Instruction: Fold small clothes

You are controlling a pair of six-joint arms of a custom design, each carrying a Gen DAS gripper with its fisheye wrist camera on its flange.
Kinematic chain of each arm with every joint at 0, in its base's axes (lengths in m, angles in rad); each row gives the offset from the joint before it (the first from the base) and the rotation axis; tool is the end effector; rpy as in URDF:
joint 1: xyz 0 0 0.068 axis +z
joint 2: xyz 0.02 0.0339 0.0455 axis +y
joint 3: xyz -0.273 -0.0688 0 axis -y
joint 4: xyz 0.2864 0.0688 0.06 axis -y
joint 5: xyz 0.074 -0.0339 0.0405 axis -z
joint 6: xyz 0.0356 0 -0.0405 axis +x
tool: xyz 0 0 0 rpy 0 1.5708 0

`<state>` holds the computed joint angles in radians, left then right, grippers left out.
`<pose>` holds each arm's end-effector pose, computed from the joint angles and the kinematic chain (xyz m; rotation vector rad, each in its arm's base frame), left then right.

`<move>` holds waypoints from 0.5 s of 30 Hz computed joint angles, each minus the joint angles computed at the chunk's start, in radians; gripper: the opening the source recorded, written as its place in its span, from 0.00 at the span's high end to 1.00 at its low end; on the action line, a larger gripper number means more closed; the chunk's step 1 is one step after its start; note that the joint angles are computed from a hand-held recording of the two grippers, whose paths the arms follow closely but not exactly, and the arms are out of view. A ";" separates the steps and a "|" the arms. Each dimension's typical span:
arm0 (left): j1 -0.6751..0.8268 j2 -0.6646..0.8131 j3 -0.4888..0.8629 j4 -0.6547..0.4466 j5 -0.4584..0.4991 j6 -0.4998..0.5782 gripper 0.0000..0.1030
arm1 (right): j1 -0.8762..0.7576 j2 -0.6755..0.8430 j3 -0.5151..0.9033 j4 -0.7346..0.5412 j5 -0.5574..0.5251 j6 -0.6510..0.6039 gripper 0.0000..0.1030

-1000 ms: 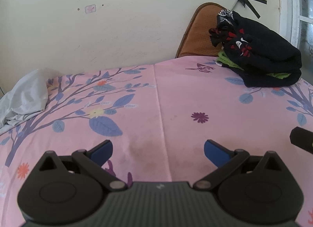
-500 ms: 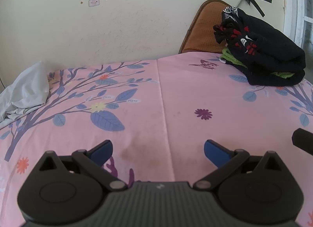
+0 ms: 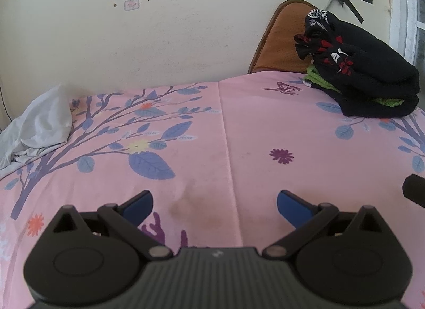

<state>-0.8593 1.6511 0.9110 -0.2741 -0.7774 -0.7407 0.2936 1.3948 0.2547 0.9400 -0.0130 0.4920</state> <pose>0.2451 -0.2460 0.1524 -0.1272 2.2230 0.1777 0.2427 0.0739 0.1253 0.1695 1.7996 0.5765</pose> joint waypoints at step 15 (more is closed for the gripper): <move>-0.002 0.005 0.004 -0.005 -0.007 0.005 0.00 | -0.008 0.011 -0.004 0.028 -0.010 0.012 0.00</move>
<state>-0.8615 1.6562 0.9153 -0.2793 -0.7842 -0.7354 0.2854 1.4061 0.2504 0.9683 -0.0233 0.5044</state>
